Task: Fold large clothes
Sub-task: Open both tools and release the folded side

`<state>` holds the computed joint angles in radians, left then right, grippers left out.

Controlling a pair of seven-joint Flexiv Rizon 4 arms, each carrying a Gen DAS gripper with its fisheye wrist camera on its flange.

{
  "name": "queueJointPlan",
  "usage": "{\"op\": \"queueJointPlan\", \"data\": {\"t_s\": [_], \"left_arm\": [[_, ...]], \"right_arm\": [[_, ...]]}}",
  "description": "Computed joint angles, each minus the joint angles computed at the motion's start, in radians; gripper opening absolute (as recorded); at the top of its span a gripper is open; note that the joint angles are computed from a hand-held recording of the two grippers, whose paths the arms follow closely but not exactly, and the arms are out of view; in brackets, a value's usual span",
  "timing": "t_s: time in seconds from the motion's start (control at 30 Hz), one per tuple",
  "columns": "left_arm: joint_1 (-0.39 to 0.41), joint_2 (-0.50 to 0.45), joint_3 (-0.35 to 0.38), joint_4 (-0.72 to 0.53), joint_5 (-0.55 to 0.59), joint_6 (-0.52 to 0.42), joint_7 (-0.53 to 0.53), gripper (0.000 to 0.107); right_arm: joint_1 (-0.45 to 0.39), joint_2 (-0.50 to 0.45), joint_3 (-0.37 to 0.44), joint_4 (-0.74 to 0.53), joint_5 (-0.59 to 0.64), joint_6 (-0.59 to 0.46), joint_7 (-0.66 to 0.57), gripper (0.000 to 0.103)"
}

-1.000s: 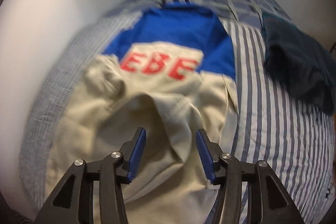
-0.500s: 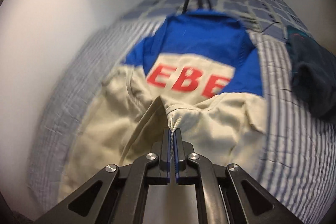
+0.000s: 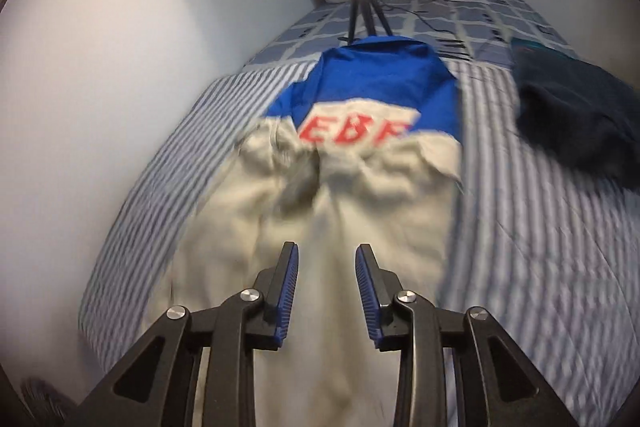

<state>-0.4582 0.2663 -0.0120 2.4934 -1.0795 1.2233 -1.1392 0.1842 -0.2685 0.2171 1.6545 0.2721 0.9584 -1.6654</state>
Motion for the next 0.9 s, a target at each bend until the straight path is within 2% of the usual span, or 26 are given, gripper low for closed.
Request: {"op": "queueJointPlan", "data": {"t_s": [0.1,0.23,0.37,0.4,0.47,0.5,0.53,0.57,0.6,0.67,0.7,0.77,0.87,0.9], "left_arm": [[-0.007,0.008,-0.006,-0.006,0.009,0.022,0.011,0.034],[0.018,-0.053,-0.011,-0.057,0.066,0.015,-0.014,0.035],[0.049,-0.136,-0.027,-0.104,0.119,-0.018,-0.029,0.035],[0.062,-0.154,-0.031,-0.111,0.145,-0.032,-0.052,0.035],[0.068,-0.175,-0.038,-0.111,0.129,-0.039,-0.062,0.025],[0.071,-0.182,-0.042,-0.106,0.125,-0.035,-0.074,0.008],[0.068,-0.182,-0.045,-0.098,0.103,-0.026,-0.062,0.007],[0.063,-0.173,-0.048,-0.086,0.089,-0.01,-0.05,0.006],[0.062,-0.163,-0.051,-0.076,0.108,0.007,-0.055,0.004],[0.077,-0.146,-0.054,-0.062,0.225,0.037,-0.1,0.003],[0.087,-0.139,-0.053,-0.056,0.285,0.043,-0.131,0.003],[0.093,-0.129,-0.042,-0.051,0.338,0.036,-0.164,0.003],[0.091,-0.12,-0.029,-0.057,0.356,0.025,-0.172,0.003],[0.095,-0.114,-0.028,-0.057,0.38,0.022,-0.181,0.003]], "right_arm": [[-0.037,0.13,0.028,0.146,0.088,-0.016,-0.079,0.032],[-0.026,0.256,0.017,0.289,0.211,-0.039,-0.144,0.032],[0.025,0.32,0.001,0.41,0.164,-0.003,-0.118,0.031],[0.037,0.326,-0.004,0.427,0.158,0.004,-0.118,0.031],[0.057,0.335,-0.013,0.45,0.139,0.022,-0.125,0.031],[0.064,0.339,-0.018,0.458,0.135,0.028,-0.13,0.033],[0.071,0.34,-0.027,0.456,0.148,0.019,-0.144,0.035],[0.076,0.34,-0.038,0.45,0.174,-0.002,-0.166,0.041],[0.078,0.345,-0.045,0.449,0.192,-0.021,-0.182,0.044],[0.084,0.338,-0.046,0.454,0.18,-0.028,-0.19,0.044],[0.086,0.331,-0.041,0.462,0.152,-0.009,-0.176,0.044],[0.089,0.319,-0.041,0.462,0.149,0.032,-0.158,0.044],[0.088,0.271,-0.042,0.441,0.099,0.126,-0.094,0.042],[0.09,0.247,-0.041,0.43,0.064,0.171,-0.067,0.038]]}}
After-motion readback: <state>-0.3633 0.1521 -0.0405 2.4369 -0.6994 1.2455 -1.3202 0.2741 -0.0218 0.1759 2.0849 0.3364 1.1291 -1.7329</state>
